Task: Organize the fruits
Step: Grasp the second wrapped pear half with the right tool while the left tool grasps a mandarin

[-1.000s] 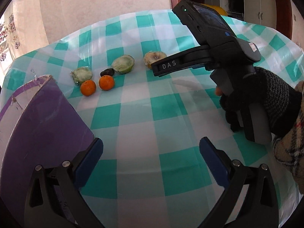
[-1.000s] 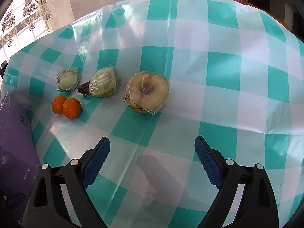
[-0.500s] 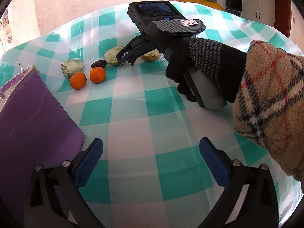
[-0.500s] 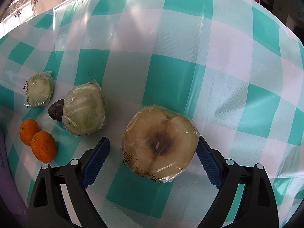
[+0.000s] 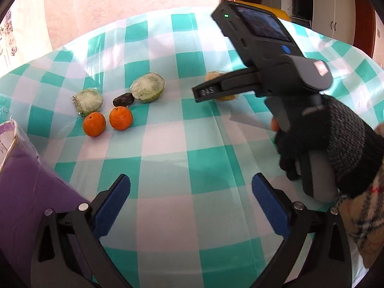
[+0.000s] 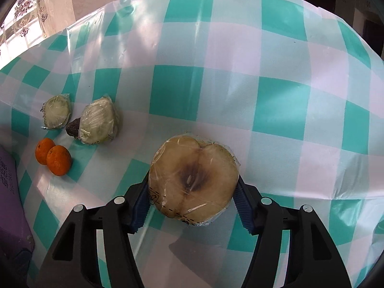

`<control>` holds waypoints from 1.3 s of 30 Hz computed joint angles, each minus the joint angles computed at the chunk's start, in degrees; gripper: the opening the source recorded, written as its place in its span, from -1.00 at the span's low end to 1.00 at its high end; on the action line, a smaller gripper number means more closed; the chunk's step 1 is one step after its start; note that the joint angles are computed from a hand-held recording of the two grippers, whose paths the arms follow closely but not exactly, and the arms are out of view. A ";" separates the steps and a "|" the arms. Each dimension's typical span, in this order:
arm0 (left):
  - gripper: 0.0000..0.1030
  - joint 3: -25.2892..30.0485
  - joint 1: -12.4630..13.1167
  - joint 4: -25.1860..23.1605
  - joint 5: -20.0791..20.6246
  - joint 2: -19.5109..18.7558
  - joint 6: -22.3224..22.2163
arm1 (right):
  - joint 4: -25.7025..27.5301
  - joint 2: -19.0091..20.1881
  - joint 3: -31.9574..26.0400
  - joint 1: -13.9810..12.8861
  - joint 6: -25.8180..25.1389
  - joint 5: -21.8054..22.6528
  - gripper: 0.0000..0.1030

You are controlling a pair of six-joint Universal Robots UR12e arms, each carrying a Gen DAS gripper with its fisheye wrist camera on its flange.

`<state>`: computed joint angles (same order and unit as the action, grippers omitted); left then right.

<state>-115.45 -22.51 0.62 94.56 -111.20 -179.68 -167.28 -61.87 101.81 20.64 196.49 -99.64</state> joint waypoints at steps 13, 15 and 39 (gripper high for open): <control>0.32 15.96 2.67 -18.51 11.34 -8.08 -24.03 | -6.69 -2.64 6.22 -2.92 4.74 3.40 0.18; 0.29 17.05 2.82 -19.58 12.68 -8.63 -25.24 | -6.92 -2.55 6.32 -3.29 4.78 4.35 0.18; -0.32 13.80 -0.63 -11.28 10.36 -7.65 -21.95 | -9.11 -3.02 7.75 -4.48 7.35 7.22 0.18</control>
<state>-101.65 -23.14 -10.66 104.92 -118.85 -201.64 -176.40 -64.89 109.56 16.16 203.84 -92.42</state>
